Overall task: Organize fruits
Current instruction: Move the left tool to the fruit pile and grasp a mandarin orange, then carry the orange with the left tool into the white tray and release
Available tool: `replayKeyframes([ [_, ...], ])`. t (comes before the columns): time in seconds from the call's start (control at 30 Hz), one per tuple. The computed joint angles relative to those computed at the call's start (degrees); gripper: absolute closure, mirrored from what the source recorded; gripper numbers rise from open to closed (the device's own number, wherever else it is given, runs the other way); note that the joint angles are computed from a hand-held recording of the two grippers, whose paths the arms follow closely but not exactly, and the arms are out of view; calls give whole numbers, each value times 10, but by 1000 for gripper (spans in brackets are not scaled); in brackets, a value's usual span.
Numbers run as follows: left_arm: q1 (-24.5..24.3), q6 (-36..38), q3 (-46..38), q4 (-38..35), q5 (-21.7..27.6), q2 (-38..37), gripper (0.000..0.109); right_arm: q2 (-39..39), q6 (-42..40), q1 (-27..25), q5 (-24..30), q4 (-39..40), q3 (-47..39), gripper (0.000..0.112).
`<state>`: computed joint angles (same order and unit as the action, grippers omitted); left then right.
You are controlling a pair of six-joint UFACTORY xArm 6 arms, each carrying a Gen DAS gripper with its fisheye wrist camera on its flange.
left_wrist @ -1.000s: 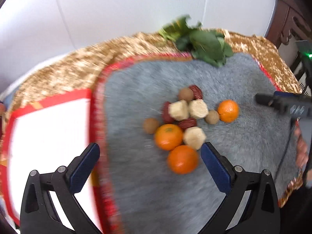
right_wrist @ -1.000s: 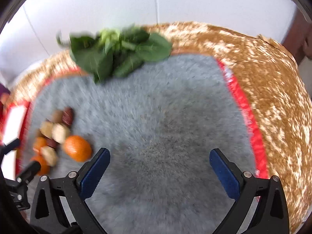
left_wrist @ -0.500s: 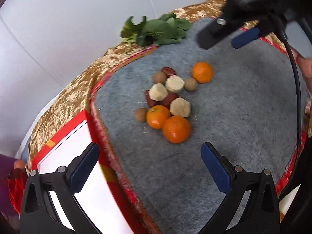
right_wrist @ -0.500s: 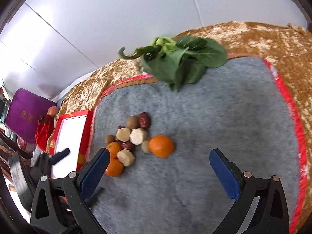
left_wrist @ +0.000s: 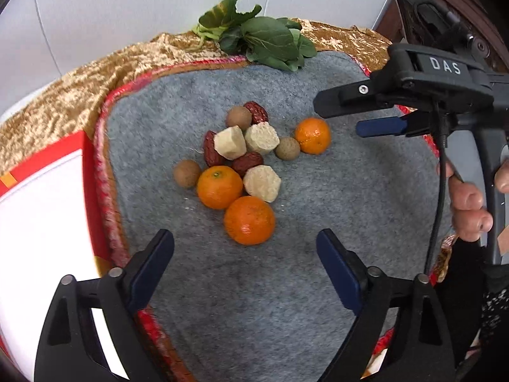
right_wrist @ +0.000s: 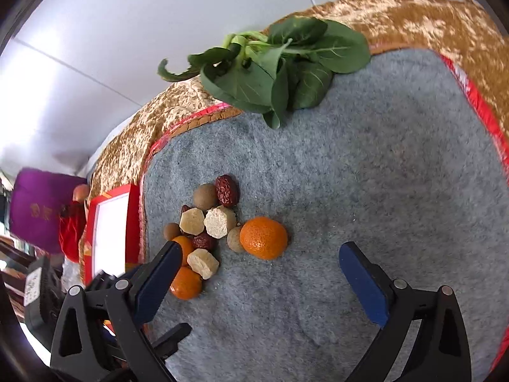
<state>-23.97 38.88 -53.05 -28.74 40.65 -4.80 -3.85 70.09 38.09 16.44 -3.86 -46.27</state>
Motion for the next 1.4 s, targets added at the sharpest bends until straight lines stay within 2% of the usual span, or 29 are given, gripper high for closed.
replayKeyframes([
  [0.17, 1, 21, -13, -38, 16, 7, 36, 8, -50, 5, -34, 81, 8, 21],
  [0.4, -16, 36, -15, -26, 18, 16, 44, 6, -50, 3, -47, 98, 18, 28],
  [0.5, -10, 31, -25, -35, 25, 24, 49, 14, -64, 4, -48, 117, 13, 34],
  [0.63, -10, 34, -31, -41, 22, 34, 50, 33, -26, 1, -36, 71, -9, 40],
  [0.8, -17, 41, -46, -45, 11, 58, 51, 53, -18, 0, -20, 54, -31, 43],
  [0.87, -20, 36, -50, -36, 11, 67, 60, 57, -4, -1, -17, 43, -35, 45],
  [1.0, -29, 46, -46, -30, 2, 71, 67, 67, 4, -2, 2, 26, -49, 51],
  [1.07, -32, 45, -44, -31, 1, 69, 74, 71, 9, -2, 8, 16, -54, 53],
  [1.3, -33, 33, -34, -34, 11, 54, 75, 94, 25, 9, 76, -45, -99, 63],
  [1.4, -24, 40, -31, -41, 19, 48, 75, 92, 28, 8, 80, -54, -98, 74],
])
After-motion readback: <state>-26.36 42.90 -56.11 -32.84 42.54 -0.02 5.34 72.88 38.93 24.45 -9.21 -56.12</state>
